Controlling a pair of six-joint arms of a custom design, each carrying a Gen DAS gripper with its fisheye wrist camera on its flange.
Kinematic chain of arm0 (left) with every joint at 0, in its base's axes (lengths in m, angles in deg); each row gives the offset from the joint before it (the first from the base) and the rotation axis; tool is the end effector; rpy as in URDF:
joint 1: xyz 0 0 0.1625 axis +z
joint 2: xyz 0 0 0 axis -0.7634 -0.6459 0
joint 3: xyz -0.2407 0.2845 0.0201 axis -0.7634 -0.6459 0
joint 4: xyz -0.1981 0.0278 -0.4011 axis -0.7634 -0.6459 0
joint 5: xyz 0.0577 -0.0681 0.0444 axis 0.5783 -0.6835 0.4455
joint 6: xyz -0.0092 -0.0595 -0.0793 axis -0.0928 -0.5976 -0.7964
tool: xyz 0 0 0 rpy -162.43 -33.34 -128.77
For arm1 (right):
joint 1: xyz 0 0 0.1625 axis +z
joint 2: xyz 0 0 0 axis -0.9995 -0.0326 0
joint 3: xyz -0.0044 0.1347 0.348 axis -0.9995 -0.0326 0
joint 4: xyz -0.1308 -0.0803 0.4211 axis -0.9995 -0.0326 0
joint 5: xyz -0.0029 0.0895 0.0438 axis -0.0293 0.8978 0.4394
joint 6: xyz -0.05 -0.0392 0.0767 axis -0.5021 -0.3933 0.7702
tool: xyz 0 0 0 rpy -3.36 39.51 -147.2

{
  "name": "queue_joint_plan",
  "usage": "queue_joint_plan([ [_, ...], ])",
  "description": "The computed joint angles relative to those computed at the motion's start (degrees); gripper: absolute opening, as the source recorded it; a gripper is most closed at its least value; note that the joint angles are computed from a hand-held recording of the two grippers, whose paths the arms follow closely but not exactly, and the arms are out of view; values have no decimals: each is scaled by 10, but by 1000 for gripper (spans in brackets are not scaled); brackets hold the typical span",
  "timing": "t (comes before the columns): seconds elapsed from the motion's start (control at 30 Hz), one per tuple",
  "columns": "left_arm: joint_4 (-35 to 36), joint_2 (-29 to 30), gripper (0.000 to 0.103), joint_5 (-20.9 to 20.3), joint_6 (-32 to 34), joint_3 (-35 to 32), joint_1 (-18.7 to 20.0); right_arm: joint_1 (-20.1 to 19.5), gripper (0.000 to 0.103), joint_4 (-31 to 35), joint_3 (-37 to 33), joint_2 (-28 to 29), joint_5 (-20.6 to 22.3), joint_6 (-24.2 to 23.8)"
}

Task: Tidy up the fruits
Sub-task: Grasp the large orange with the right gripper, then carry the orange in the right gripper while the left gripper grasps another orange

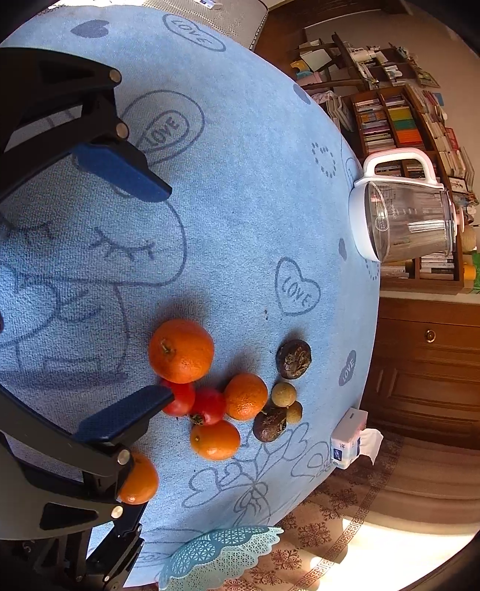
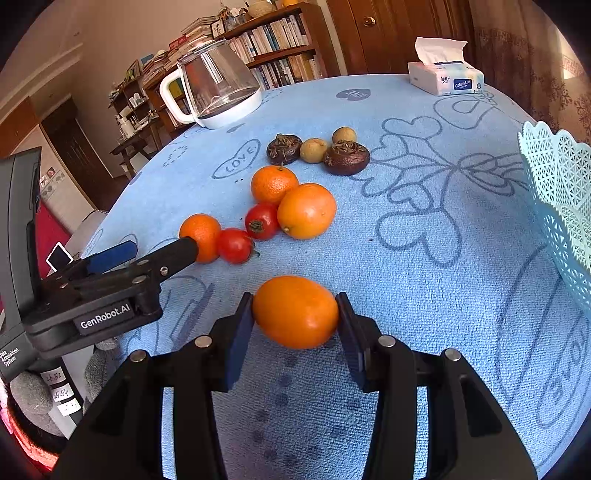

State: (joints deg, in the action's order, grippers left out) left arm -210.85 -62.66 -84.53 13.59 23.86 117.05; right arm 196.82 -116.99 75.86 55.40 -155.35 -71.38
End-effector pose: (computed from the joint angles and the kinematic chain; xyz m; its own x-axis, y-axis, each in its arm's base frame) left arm -0.0307 -0.6579 0.3251 -0.6243 -0.5457 -0.5590 0.1840 0.5928 -0.7841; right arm 0.3875 -0.7635 -0.0479 -0.6397 -0.7423 0.1996 -0.7677 0.6302 -0.1166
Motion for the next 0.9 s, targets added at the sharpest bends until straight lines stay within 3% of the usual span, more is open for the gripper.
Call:
queue_joint_plan([
  [0.1,39,-1,98,-4,-28,-8,7,-2,46,4,0,-1,7,5],
  [0.3,43,-6,98,-19,-35,-13,12,-4,46,3,4,-4,14,8],
  [0.53,26,1,68,-91,4,-29,21,-6,46,8,1,-4,21,11],
  [0.63,29,-4,56,-140,-4,-35,31,-7,46,8,3,-5,23,12],
  [0.83,15,-3,39,-193,1,-36,39,-7,46,6,3,-6,25,13],
  [0.9,5,-2,39,-192,8,-33,38,-8,46,4,3,-6,26,15],
])
